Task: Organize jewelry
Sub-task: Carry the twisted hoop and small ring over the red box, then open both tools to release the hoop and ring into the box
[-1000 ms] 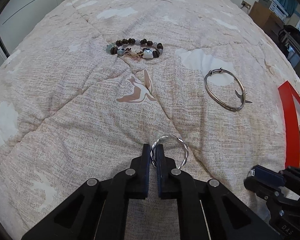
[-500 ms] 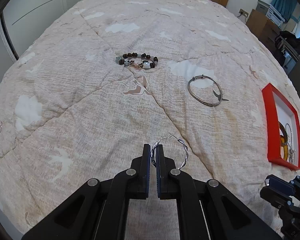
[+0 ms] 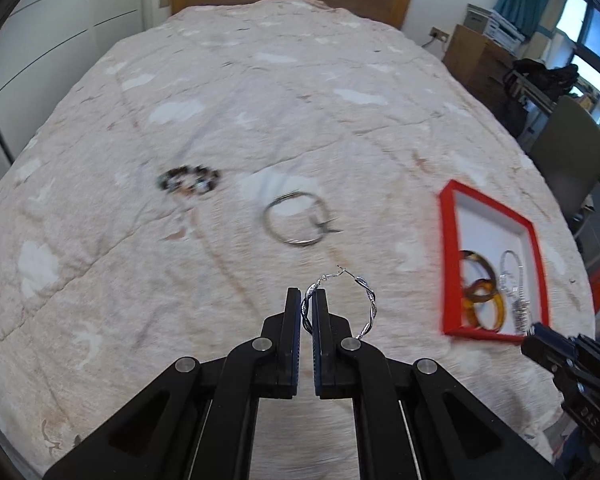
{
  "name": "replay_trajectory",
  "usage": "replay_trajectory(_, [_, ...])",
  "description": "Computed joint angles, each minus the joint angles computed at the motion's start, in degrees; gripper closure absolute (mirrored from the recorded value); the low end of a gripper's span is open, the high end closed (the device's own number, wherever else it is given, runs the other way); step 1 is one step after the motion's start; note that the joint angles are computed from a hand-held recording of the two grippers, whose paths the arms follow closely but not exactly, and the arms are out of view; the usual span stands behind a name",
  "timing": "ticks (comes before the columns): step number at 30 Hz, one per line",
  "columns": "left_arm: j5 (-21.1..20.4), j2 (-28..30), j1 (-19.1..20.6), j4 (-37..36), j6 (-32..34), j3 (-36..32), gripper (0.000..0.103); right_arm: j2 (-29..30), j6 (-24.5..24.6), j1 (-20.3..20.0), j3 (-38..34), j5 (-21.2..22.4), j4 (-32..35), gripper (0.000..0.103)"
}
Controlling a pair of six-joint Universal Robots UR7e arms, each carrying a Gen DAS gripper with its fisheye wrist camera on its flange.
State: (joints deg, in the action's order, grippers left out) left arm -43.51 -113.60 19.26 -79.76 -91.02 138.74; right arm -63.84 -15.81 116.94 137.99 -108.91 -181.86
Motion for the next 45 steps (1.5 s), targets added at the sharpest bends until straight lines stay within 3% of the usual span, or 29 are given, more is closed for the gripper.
replay_trajectory(7, [1.8, 15.0, 6.1, -24.3, 17.8, -2.0, 0.098, -0.7, -5.4, -7.4, -2.4, -1.6, -4.0, 0.085])
replay_trajectory(13, [0.5, 29.1, 12.6, -46.1, 33.4, -4.5, 0.098, 1.6, -8.9, -13.1, -5.1, -2.2, -5.5, 0.085])
replay_trajectory(20, [-2.8, 41.6, 18.8, -62.4, 45.2, -7.7, 0.098, 4.7, -11.2, -17.7, -9.0, -2.1, -3.6, 0.085])
replay_trajectory(27, [-3.4, 48.1, 22.9, -67.9, 49.6, -10.1, 0.098, 7.5, -15.8, -17.4, -11.3, -4.0, -2.4, 0.084])
replay_trajectory(35, [-2.2, 49.6, 23.8, -67.9, 50.0, -10.4, 0.096, 9.6, -20.2, -16.0, -12.3, -8.1, -3.6, 0.084])
replay_trajectory(45, [-4.0, 48.6, 24.1, -65.9, 48.0, -11.0, 0.094, 7.1, -18.3, -15.6, -11.7, -8.1, -1.4, 0.084])
